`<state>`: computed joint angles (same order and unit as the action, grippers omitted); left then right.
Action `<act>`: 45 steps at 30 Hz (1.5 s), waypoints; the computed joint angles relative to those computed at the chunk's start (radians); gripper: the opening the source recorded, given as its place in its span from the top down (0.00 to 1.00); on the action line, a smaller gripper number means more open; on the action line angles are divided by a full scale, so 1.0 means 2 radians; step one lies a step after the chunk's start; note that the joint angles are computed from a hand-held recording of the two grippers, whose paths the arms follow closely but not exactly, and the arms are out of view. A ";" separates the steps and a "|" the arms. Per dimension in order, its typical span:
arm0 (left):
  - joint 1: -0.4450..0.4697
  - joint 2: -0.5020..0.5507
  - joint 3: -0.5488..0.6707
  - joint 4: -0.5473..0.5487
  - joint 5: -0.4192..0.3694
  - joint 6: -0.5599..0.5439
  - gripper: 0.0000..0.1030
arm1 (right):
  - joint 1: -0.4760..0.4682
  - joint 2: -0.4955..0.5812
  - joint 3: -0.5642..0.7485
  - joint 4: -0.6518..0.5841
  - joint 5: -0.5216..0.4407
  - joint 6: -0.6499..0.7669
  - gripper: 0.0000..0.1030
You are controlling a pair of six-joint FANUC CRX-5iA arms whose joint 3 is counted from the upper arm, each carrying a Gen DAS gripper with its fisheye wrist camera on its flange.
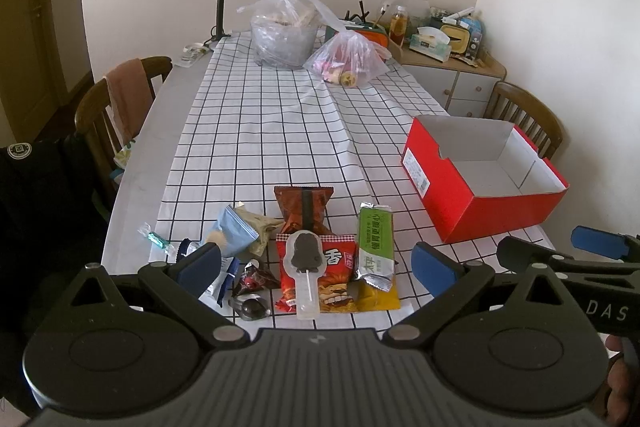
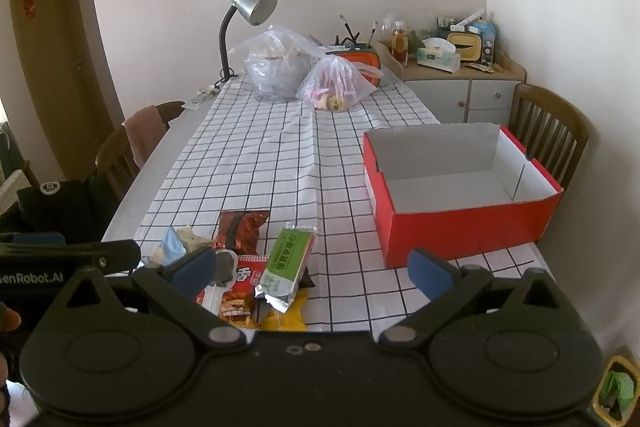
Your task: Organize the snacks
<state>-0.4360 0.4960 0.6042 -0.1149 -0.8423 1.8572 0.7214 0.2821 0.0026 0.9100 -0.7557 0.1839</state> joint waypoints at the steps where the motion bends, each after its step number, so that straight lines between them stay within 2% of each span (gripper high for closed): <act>1: 0.000 0.000 0.000 -0.001 0.001 0.001 0.01 | 0.000 0.000 0.000 0.000 0.000 0.001 0.01; 35: 0.007 -0.002 0.000 -0.006 -0.003 0.014 0.01 | -0.001 0.005 0.006 0.003 0.012 0.013 0.01; 45: 0.028 0.033 0.040 -0.016 -0.067 0.085 0.01 | -0.021 0.035 0.031 -0.049 0.048 0.082 0.01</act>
